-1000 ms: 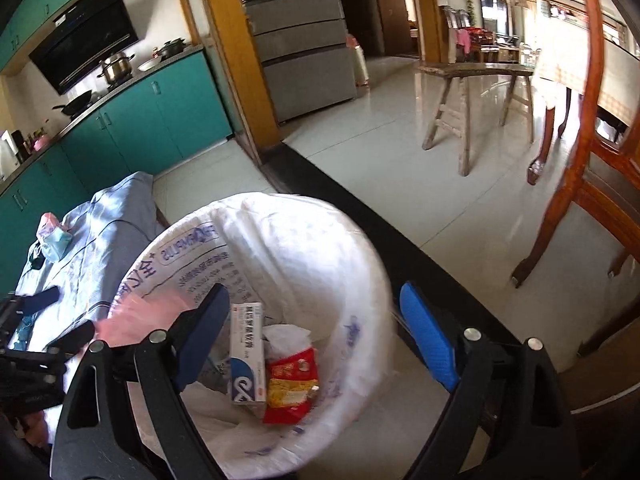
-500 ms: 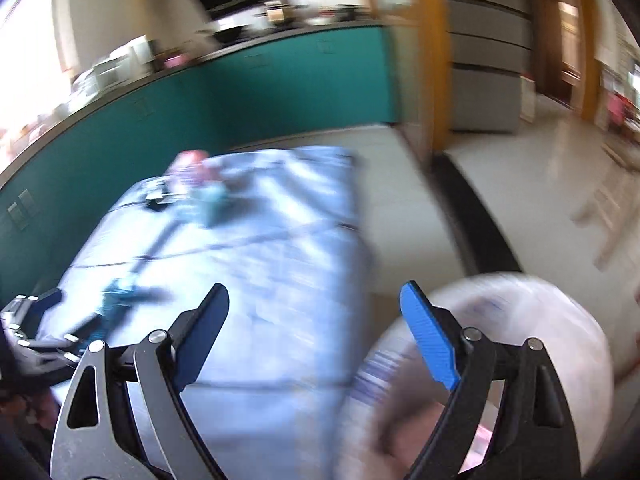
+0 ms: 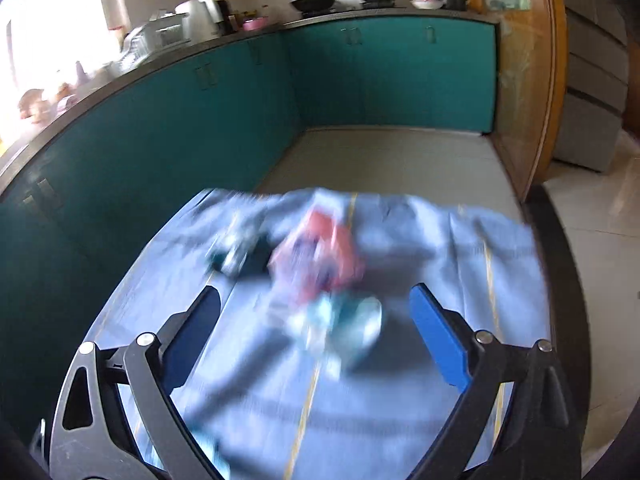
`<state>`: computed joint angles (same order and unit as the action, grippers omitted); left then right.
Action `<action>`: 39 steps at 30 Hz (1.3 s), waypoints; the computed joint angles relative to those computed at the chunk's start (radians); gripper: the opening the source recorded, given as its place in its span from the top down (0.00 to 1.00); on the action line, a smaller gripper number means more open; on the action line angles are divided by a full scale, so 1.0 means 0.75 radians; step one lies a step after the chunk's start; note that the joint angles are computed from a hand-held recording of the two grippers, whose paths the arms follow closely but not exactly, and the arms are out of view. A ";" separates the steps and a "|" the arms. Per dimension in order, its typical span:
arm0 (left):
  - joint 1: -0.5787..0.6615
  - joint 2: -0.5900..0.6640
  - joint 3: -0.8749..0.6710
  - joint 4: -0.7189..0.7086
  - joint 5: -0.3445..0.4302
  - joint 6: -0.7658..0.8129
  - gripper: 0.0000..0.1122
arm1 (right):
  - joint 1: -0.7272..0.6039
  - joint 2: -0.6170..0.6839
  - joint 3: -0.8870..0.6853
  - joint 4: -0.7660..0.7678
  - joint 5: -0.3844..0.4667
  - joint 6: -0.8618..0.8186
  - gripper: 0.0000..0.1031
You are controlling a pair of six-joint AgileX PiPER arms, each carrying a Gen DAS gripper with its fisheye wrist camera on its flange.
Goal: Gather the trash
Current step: 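Grasp the pink Vinda tissue pack and face mask with the right gripper, then grasp the blue cloth with the left gripper while the right lifts the Vinda pack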
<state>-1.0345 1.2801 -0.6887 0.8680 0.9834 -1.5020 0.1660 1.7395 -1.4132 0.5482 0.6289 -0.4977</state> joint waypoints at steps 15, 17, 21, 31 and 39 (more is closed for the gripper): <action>0.207 -0.104 0.088 -0.052 -0.173 0.098 0.17 | 0.078 0.302 -0.251 -0.182 0.285 0.143 0.47; 0.205 -0.109 0.090 -0.060 -0.177 0.097 0.17 | 0.032 0.195 -0.098 -0.070 0.311 0.024 0.47; 0.199 -0.112 0.090 -0.094 -0.201 0.118 0.17 | -0.033 -0.007 0.168 0.069 0.392 -0.187 0.47; 0.295 0.077 -0.017 -0.192 -0.377 0.296 0.57 | -0.316 -0.585 0.582 0.446 0.421 -0.549 0.46; 0.145 -0.027 0.038 -0.178 -0.252 0.221 0.85 | -0.674 -0.900 0.850 0.383 0.477 -0.698 0.45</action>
